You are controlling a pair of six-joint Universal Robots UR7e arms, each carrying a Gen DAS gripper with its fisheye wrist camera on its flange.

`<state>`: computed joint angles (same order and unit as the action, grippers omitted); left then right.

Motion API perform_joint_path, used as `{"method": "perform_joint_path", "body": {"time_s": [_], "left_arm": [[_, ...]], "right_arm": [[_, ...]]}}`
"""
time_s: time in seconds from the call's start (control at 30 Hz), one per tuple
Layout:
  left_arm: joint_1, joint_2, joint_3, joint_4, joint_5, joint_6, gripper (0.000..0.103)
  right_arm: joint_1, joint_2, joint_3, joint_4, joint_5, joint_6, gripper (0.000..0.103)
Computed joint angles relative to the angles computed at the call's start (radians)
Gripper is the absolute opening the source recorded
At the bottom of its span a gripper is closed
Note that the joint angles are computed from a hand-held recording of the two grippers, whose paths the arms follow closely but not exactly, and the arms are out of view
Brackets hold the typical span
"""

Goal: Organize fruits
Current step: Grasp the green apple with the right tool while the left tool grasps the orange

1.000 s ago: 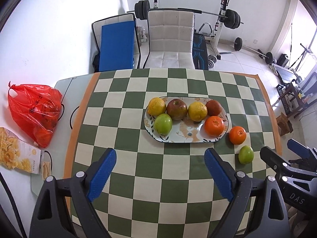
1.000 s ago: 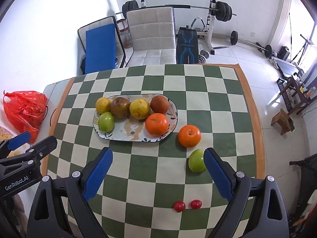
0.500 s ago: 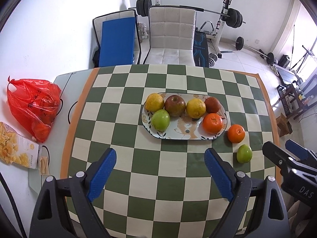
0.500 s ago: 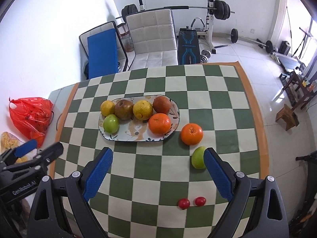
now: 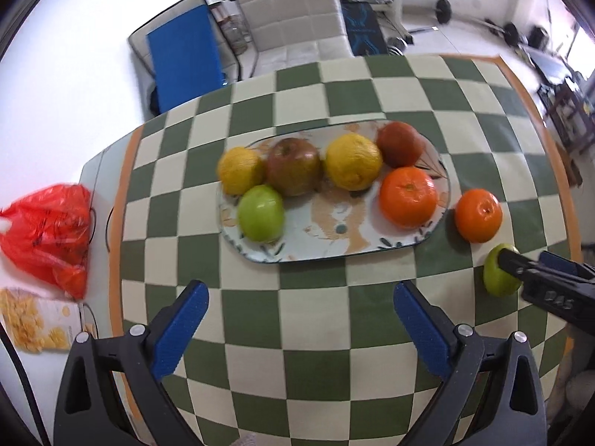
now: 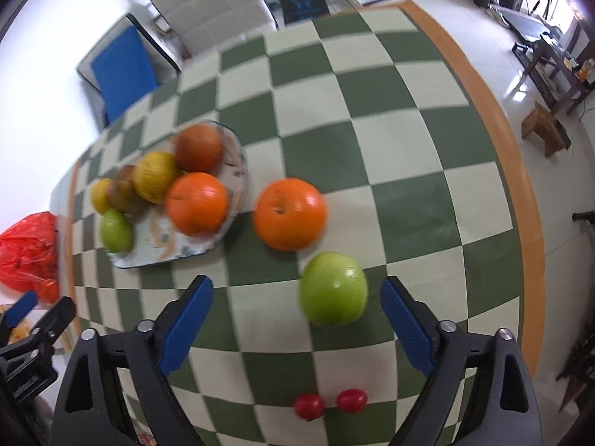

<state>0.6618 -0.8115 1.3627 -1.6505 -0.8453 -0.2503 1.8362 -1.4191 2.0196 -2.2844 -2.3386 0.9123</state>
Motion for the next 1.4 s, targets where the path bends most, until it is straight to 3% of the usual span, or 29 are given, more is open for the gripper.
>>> {"method": "perform_joint_path", "body": {"time_s": [0.13,0.2,0.3,0.4,0.63,0.7,0.77,0.93,1.17,1.4], "left_arm": [[-0.010,0.064,-0.037,0.021,-0.029,0.036,0.102],[-0.012,0.097,-0.068,0.046,-0.059,0.041,0.102],[-0.010,0.141,-0.112,0.073,-0.104,0.048,0.102],[-0.011,0.188,-0.161,0.106,-0.154,0.053,0.102],[-0.008,0.333,-0.319,0.198,-0.318,0.054,0.099],[-0.017,0.354,-0.331,0.201,-0.325,0.069,0.094],[-0.031,0.368,-0.329,0.194,-0.311,0.090,0.079],[-0.050,0.394,-0.326,0.189,-0.288,0.128,0.063],[-0.066,0.426,-0.318,0.176,-0.190,0.168,0.063],[-0.062,0.447,-0.334,0.191,-0.181,0.204,0.054]], "right_arm": [[-0.085,0.005,0.048,-0.042,0.075,-0.047,0.076],[-0.102,0.019,0.058,-0.054,0.071,-0.065,0.075],[-0.123,0.019,0.082,-0.095,0.083,-0.090,0.059],[-0.141,-0.009,0.129,-0.180,0.094,-0.120,0.059],[-0.150,-0.128,0.204,-0.123,0.027,-0.060,0.059],[-0.162,-0.160,0.215,-0.093,0.020,-0.046,0.059],[-0.174,-0.189,0.231,-0.082,0.015,-0.037,0.059],[-0.187,-0.232,0.249,-0.066,0.010,-0.031,0.059],[-0.193,-0.239,0.242,-0.052,0.011,-0.042,0.059],[-0.194,-0.235,0.229,-0.036,0.010,-0.058,0.059]]}}
